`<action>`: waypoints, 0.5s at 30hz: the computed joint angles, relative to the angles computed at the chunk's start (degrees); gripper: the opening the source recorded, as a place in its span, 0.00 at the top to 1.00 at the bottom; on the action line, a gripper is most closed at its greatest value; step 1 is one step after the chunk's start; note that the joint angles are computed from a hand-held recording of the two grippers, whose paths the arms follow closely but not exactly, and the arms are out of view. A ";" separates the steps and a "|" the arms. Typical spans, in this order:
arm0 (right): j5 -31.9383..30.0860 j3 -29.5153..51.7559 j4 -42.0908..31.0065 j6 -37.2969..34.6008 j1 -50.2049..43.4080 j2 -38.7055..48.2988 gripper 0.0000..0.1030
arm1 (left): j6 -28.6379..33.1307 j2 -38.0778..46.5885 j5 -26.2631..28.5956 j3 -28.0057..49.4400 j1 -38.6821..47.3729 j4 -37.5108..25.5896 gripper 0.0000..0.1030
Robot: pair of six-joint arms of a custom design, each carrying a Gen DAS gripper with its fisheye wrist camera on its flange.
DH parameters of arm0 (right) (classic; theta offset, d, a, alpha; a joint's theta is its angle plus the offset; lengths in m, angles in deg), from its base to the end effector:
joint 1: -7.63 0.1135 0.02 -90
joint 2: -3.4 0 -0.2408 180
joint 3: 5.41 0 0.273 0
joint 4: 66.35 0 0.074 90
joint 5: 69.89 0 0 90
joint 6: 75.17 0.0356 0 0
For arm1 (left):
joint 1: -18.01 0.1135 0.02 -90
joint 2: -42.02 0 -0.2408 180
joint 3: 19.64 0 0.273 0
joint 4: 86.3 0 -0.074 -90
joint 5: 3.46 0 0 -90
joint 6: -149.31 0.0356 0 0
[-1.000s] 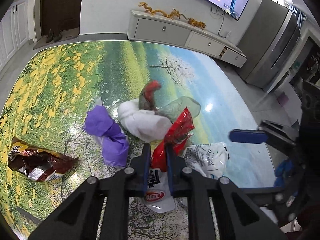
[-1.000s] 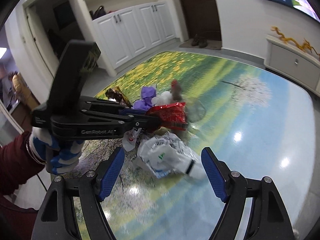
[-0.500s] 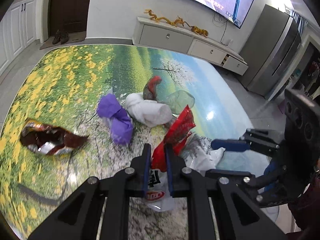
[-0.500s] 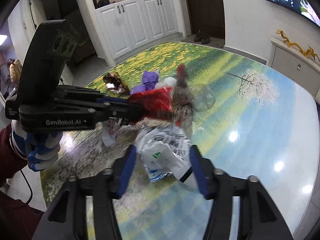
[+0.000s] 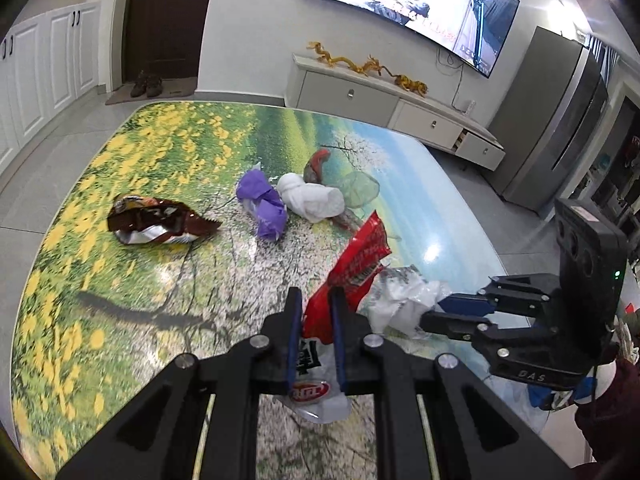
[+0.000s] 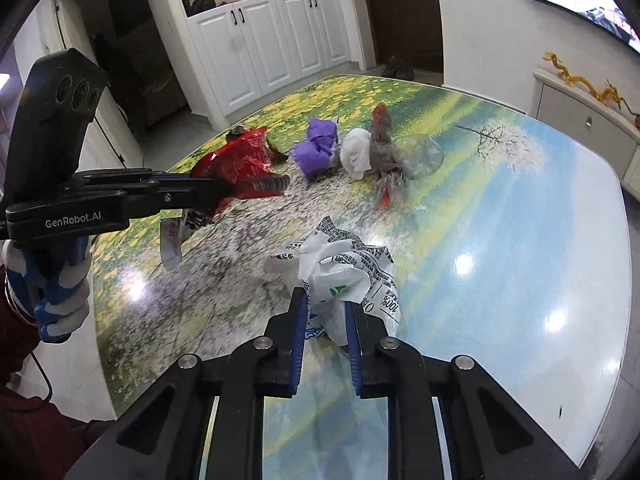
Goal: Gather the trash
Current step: 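Grasp the red plastic bag with the left tool while the right tool grasps the white printed bag, then carry the red bag and white printed bag over the bin with both tools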
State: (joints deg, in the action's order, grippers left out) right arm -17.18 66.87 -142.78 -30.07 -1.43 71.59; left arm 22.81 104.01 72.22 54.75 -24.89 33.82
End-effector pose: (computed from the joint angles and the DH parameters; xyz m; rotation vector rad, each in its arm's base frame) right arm 0.2344 -0.0155 0.2590 -0.9008 2.3566 0.5800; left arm 0.1868 -0.1616 0.3048 0.0168 2.3968 -0.3636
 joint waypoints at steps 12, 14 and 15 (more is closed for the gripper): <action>-9.13 3.30 -18.63 -15.47 -23.32 -3.64 0.83 | -7.12 3.17 -13.09 6.44 -13.31 -4.15 0.87; -10.68 5.16 -22.50 -19.34 -28.32 -2.65 0.83 | -7.82 5.27 -15.99 9.20 -15.80 -5.30 0.87; -11.20 5.94 -23.84 -20.82 -30.10 -2.09 0.83 | -8.14 6.53 -17.60 10.81 -17.19 -5.91 0.87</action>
State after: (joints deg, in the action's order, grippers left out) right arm -28.39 72.81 -166.61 -50.89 -31.53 69.50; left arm 14.67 110.54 54.62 65.57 -42.08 27.91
